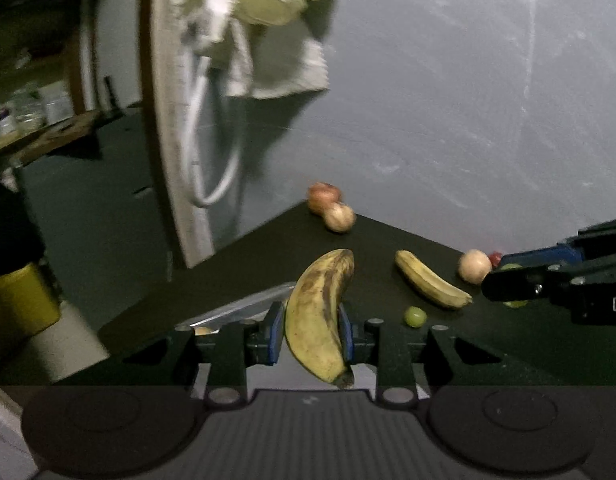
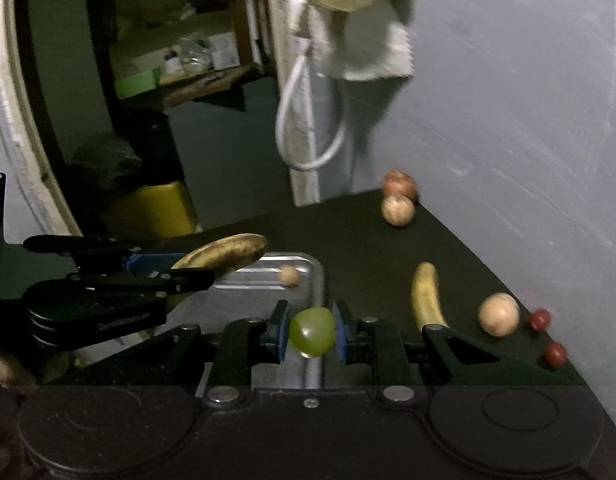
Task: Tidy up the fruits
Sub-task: 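Grasp a green grape with the right gripper while the left gripper lifts the banana, then carry the banana and the grape over the metal tray with both grippers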
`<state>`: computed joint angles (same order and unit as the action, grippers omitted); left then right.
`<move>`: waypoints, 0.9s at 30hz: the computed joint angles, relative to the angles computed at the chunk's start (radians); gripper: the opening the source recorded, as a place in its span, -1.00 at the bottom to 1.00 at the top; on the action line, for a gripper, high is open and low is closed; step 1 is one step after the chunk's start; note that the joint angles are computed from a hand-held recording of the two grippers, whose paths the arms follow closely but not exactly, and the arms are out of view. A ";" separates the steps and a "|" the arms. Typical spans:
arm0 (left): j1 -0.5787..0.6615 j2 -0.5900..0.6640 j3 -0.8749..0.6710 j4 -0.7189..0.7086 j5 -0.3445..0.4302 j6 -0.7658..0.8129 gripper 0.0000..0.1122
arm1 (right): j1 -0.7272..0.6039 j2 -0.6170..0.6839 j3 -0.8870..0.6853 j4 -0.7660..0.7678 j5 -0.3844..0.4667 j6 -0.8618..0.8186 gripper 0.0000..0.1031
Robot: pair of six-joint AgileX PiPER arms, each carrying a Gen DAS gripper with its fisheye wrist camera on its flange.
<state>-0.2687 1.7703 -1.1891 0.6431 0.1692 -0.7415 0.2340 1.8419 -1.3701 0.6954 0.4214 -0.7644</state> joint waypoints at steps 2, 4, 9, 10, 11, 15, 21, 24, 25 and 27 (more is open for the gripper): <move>0.002 -0.032 0.026 0.093 0.016 -0.108 -0.47 | 0.022 -0.009 -0.006 0.009 0.004 -0.007 -0.53; 0.001 -0.067 0.056 0.196 0.035 -0.220 -0.47 | 0.040 -0.019 -0.008 0.022 0.008 -0.020 -0.53; -0.007 -0.128 0.106 0.348 0.081 -0.397 -0.47 | 0.075 -0.048 -0.011 0.044 0.015 -0.041 -0.53; -0.009 -0.141 0.117 0.369 0.091 -0.423 -0.47 | 0.080 -0.050 -0.015 0.045 0.018 -0.040 -0.53; -0.011 -0.153 0.127 0.391 0.100 -0.451 -0.47 | 0.085 -0.056 -0.012 0.048 0.018 -0.044 -0.53; -0.026 -0.173 0.146 0.449 0.140 -0.530 -0.47 | 0.101 -0.064 -0.019 0.051 0.022 -0.046 -0.53; -0.023 -0.170 0.167 0.499 0.163 -0.605 -0.47 | 0.116 -0.041 -0.049 0.038 0.021 -0.026 -0.53; -0.011 -0.152 0.171 0.499 0.150 -0.612 -0.47 | 0.122 -0.011 -0.079 0.014 0.024 0.006 -0.53; -0.007 -0.142 0.169 0.491 0.144 -0.604 -0.47 | 0.123 0.003 -0.092 0.003 0.027 0.021 -0.53; 0.005 -0.120 0.161 0.472 0.129 -0.582 -0.46 | 0.124 0.028 -0.114 -0.012 0.032 0.041 -0.53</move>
